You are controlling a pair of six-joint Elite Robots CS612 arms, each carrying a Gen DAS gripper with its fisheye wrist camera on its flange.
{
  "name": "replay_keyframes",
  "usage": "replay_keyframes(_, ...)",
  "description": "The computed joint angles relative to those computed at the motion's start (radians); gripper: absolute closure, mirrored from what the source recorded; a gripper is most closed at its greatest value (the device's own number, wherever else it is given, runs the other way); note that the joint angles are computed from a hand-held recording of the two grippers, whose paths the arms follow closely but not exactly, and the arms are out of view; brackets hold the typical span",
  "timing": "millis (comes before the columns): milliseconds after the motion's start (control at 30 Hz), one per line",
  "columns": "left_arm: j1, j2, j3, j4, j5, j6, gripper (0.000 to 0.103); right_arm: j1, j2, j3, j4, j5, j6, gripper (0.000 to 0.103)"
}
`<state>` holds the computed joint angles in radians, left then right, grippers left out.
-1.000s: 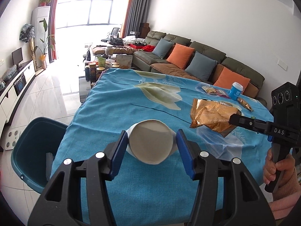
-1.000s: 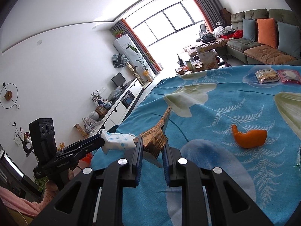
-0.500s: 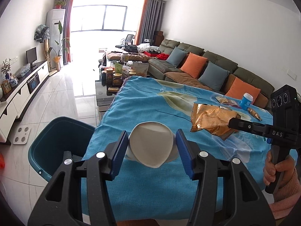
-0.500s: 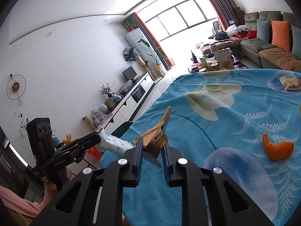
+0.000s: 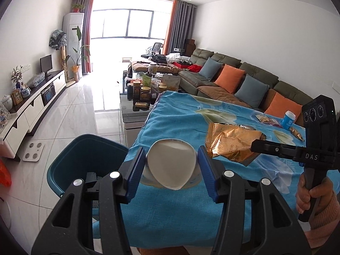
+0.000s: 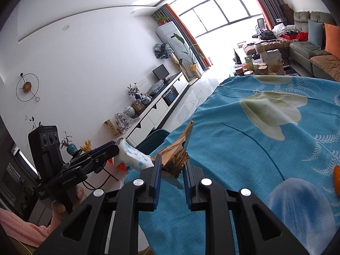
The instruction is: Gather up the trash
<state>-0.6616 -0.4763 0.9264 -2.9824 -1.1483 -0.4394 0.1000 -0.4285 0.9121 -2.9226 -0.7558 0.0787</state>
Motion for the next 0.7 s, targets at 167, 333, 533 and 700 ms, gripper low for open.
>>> replay_keyframes(167,0.003,-0.009,0.018,-0.007,0.010,-0.010,0.053,0.008,0.003,-0.014,0.024,0.010,-0.020,0.085)
replay_keyframes(333,0.005,-0.011,0.022,0.006,0.011,-0.017,0.053,0.013,0.013,-0.035,0.047,0.012,-0.025,0.085)
replay_keyframes(533,0.009,0.002,0.009,0.022,-0.012,-0.025,0.052,0.015,0.018,-0.045,0.074,0.008,-0.035,0.085)
replay_keyframes(700,0.012,0.015,-0.014,0.045,-0.035,-0.015,0.047,0.015,0.015,-0.040,0.080,0.005,-0.036,0.085)
